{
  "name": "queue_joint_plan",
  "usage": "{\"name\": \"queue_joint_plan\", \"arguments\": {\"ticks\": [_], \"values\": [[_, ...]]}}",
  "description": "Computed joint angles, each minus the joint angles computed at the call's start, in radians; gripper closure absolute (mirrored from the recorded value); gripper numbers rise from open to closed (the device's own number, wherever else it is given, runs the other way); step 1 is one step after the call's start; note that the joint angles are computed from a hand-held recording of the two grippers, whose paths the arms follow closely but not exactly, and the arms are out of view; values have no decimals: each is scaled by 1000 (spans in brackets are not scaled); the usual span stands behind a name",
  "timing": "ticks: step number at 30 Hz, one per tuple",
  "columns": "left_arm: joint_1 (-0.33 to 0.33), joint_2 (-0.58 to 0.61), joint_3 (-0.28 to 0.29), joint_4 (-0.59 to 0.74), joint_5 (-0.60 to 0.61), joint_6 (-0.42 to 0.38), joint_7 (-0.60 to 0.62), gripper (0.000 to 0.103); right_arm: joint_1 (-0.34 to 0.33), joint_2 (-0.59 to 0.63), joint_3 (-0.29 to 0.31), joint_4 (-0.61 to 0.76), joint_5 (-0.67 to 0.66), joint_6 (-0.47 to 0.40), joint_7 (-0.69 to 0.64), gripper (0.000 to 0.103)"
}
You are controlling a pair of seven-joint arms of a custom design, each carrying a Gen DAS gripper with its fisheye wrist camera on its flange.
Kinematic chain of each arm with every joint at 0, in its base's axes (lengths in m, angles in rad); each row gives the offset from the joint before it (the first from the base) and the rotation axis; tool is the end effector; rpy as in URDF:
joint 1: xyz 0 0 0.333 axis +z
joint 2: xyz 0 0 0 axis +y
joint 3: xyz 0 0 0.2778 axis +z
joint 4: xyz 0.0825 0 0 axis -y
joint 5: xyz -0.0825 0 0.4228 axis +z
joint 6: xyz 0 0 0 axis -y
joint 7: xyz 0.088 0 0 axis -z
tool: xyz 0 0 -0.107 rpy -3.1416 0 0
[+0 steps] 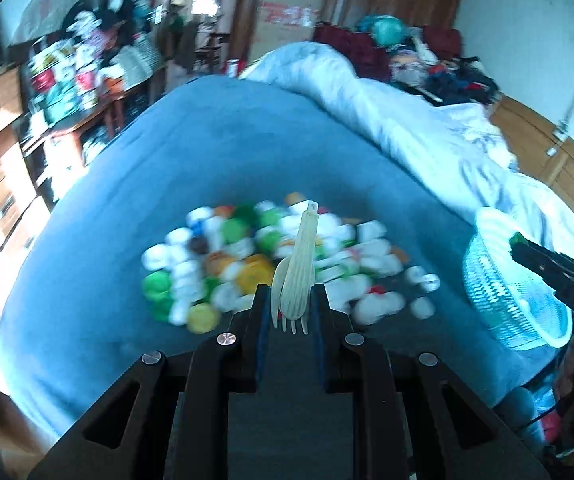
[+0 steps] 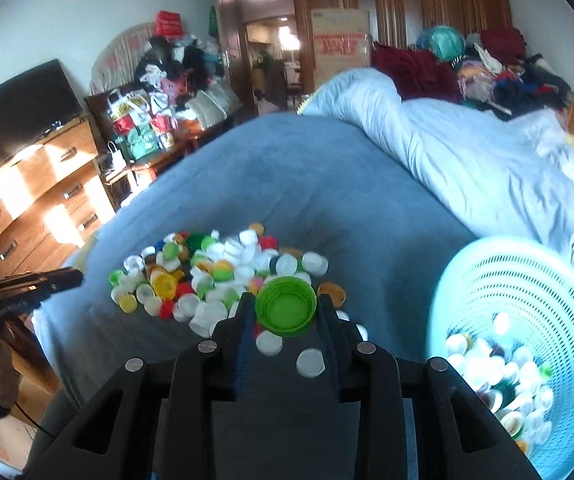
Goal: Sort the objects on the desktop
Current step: 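Carry the fork and green cap over the light-blue basket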
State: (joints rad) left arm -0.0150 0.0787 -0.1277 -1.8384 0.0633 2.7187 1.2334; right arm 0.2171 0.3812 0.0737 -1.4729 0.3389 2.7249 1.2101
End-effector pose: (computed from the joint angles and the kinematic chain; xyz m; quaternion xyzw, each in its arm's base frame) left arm 0.6609 -0.0951 0.5267 -0.6986 0.5994 -0.3240 0.2185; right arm 0.7214 0.1936 0.5178 -0.7461 0.5021 -0.2093 0.3840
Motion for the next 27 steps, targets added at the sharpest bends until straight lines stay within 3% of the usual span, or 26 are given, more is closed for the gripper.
{"name": "queue_joint_plan", "arguments": {"ticks": [13, 27], "values": [[-95, 182, -23, 333, 149, -84, -73, 87, -44, -8, -40, 91, -34, -57, 20, 70], [-197, 372, -35, 668, 211, -210, -53, 87, -100, -78, -48, 14, 10, -35, -8, 69]]}}
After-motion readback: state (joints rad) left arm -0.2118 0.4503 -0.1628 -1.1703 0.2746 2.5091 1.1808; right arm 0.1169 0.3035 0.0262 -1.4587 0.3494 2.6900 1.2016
